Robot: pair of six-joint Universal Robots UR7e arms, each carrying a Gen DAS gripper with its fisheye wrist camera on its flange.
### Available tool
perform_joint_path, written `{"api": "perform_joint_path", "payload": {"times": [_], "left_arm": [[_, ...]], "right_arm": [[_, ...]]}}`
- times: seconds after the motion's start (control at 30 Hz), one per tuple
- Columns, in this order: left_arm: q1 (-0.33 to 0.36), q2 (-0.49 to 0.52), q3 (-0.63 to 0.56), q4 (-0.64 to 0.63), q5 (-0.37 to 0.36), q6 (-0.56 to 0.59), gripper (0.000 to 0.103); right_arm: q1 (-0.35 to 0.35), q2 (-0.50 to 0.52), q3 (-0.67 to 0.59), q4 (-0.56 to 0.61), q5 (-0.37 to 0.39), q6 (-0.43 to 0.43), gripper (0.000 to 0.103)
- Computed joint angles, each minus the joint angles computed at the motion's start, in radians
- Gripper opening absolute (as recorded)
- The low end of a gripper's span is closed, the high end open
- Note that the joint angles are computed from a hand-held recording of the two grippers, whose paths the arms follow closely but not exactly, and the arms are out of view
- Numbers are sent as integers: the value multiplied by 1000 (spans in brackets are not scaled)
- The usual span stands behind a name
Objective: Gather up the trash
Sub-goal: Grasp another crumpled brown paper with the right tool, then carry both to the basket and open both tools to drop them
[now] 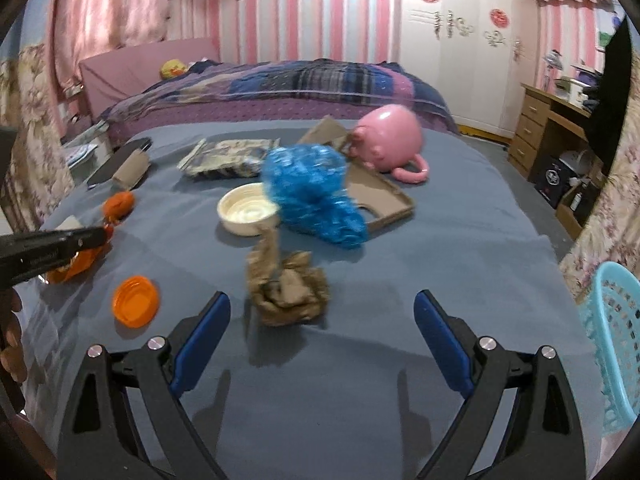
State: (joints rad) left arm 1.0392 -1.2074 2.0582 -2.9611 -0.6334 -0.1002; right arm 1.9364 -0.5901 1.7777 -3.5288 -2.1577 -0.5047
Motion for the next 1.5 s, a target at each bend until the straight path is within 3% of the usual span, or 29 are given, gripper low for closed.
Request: {"api": "perform_joint_path", "payload": {"times": [0.13,0.23,0.3,0.47,0.6,0.7,1.5], "left_arm": [[-8,1,7,-28,6,15,10],[-15,1,16,-50,12,38,9],[-18,0,19,-57,13,47,9],[-55,-8,48,-113,37,64,8],[-138,22,71,-229,103,135,6],[-187,56,61,-282,115,191,6],[-320,288,-139,-219,-53,163,6]], "right_arm": [[-7,8,-46,99,4,44,86],[-20,-4,-50,184,40,77,47],[-21,-9,-37,156,59,67,43],[-5,-26,18,-25,46,6,42],[-4,-68,63,-105,44,-7,42],[-3,-99,86,-139,31,-33,42],[-145,-424,255,-255,8,-124,42]]}}
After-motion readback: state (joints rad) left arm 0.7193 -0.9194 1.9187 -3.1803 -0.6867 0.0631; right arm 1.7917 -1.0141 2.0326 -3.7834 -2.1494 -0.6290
